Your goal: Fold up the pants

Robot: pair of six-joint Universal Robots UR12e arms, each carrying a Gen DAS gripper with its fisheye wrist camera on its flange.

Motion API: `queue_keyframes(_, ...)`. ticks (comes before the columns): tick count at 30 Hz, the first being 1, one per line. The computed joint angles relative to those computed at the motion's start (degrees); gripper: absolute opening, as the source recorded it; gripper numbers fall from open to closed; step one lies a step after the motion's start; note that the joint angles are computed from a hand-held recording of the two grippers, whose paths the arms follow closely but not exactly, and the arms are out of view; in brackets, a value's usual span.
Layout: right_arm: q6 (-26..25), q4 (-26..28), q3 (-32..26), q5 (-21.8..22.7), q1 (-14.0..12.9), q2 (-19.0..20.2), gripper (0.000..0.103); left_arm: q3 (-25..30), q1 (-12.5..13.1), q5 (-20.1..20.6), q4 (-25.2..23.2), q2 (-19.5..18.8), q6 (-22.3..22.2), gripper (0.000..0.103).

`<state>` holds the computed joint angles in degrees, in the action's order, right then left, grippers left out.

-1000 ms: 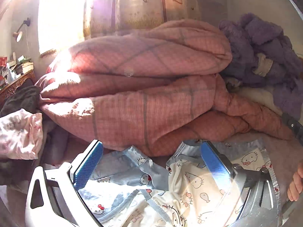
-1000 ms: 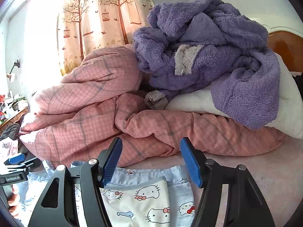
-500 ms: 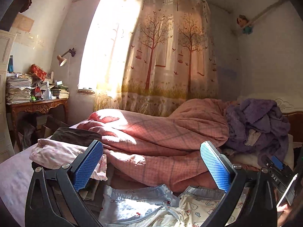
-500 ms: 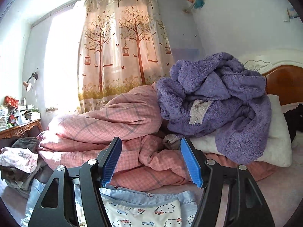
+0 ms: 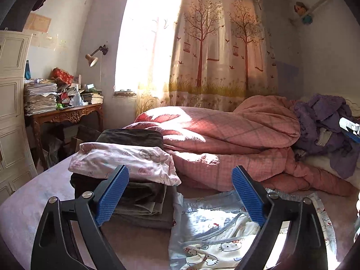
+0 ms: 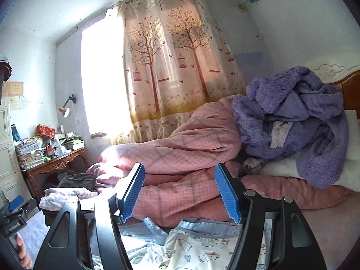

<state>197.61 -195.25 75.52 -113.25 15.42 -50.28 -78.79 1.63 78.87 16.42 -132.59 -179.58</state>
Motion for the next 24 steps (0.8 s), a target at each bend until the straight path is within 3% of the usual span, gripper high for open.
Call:
queue_keyframes(5, 0.47, 4.23, -8.9, 1.73, 1.63, 4.32, 0.066, 1.19, 0.58, 0.77, -1.0, -1.35, 1.2, 0.09)
queue_keyframes(8, 1.95, 7.27, -12.53, 6.26, 1.79, 6.6, 0.066, 1.27, 1.2, 1.02, 0.54, -2.44, 2.44, 0.081)
queue_keyframes(11, -0.35, 11.75, -15.5, 6.08, 2.13, 9.23, 0.064, 1.28, 1.96, -2.72, 1.69, -3.63, 1.88, 0.079)
queue_keyframes(12, -1.99, 13.99, -16.64, 5.18, 2.27, 10.19, 0.057, 1.32, 2.11, -3.59, 1.24, -3.9, 0.91, 0.079)
queue_keyframes(14, -3.87, 20.81, -19.08, 5.07, 2.19, 11.75, 0.053, 1.41, 2.14, -4.22, -0.55, -4.26, 0.38, 0.079)
queue_keyframes(17, -6.26, 32.78, -22.2, 12.26, 1.04, 13.36, 0.047, 1.92, 1.84, -2.91, -4.12, -4.84, 1.51, 0.077)
queue_keyframes(20, -9.37, 39.77, -25.01, 16.18, 0.49, 15.5, 0.046, 2.89, 1.82, -3.23, -7.81, -5.42, 2.01, 0.07)
queue_keyframes(24, -10.43, 48.81, -29.05, 17.45, 0.07, 18.25, 0.045, 3.1, 2.32, -9.63, -9.78, -5.91, 2.56, 0.065)
